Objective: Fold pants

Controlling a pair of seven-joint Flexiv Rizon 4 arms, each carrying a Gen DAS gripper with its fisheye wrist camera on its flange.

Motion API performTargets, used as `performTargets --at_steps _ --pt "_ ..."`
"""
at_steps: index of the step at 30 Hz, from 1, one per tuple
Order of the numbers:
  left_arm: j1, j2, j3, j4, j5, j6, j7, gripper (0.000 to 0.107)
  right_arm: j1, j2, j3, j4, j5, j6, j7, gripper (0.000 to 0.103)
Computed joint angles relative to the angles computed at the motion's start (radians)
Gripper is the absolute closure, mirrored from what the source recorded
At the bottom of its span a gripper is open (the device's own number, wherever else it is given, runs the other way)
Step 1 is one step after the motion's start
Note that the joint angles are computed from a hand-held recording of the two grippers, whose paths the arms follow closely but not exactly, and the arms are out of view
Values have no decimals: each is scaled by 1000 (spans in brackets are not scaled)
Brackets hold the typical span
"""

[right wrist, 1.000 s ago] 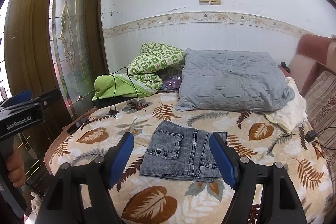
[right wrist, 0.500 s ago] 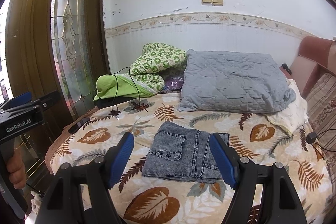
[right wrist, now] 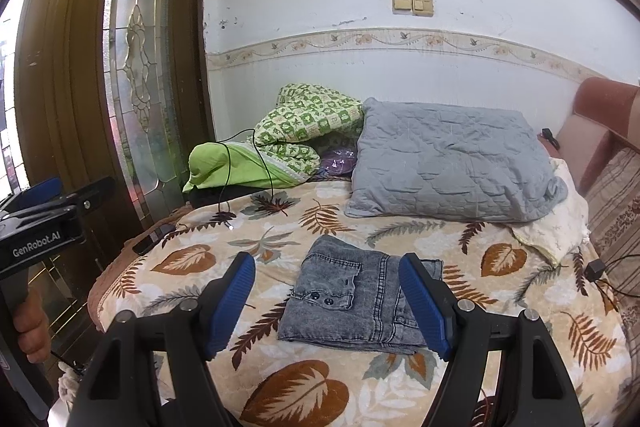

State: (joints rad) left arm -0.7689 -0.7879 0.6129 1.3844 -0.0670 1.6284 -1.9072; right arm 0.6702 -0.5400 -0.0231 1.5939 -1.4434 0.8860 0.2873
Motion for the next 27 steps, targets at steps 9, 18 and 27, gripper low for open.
performTargets --at_steps 9,18,27 --pt "-6 4 12 16 -11 14 -3 5 14 -16 -4 -26 14 -6 -28 26" --pt "-2 12 5 40 -39 36 19 5 25 -25 -10 -41 24 -8 -44 26" --pt "-10 9 10 61 -92 50 54 5 30 -38 -17 -55 39 5 -61 26"
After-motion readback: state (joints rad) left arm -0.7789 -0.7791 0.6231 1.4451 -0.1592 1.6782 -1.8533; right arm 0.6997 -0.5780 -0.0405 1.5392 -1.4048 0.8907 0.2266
